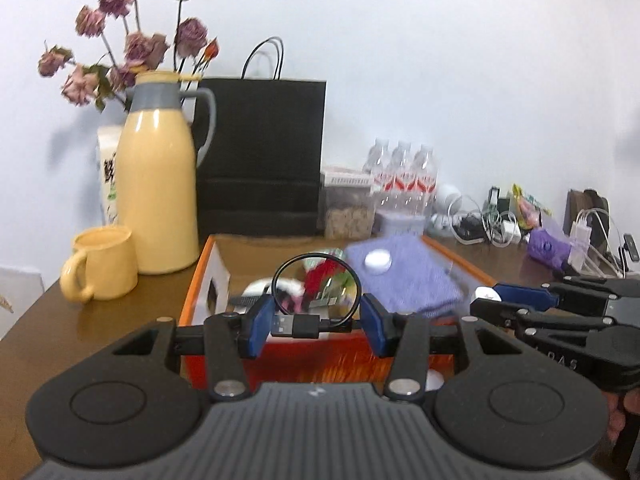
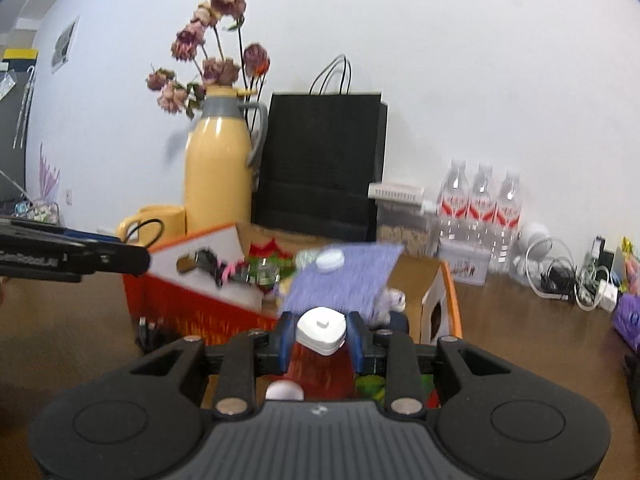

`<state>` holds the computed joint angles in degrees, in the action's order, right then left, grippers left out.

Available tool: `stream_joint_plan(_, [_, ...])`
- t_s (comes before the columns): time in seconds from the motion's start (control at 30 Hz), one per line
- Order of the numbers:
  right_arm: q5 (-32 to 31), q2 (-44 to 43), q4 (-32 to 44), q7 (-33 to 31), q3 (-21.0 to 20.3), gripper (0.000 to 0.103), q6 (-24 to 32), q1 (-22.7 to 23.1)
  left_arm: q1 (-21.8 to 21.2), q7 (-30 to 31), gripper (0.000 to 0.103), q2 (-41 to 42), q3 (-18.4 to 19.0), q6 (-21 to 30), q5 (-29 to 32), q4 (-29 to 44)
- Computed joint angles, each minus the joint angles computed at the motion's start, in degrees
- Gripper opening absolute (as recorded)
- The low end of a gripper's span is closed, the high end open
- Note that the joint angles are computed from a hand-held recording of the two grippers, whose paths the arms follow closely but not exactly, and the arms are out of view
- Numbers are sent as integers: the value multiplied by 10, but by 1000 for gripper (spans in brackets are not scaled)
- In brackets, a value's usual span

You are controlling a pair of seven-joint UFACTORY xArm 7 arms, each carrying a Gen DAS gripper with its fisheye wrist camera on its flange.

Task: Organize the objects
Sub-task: 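Carry the white cap and black cable into the box and release both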

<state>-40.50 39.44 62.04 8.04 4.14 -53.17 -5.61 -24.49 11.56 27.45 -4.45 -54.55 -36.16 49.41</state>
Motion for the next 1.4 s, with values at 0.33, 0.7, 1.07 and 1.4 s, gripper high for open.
stream_joint_plan(0.33, [56,38,120,35,16,27,76,7,1,18,48,54,20,73,-36,141])
stream_joint_plan(0.7, [9,154,321,101,72,27,205,-21,-11,79,48,132,67,187,-135,294])
stream_joint_plan(1.07, [-51,178,348,114,132,55,244,-66,-35,93,97,142,106,217,-157,307])
stream_joint_plan(1.4, [-85,163,339,168,110,103,220,-62,-28,109,103,134,86,196,-169,304])
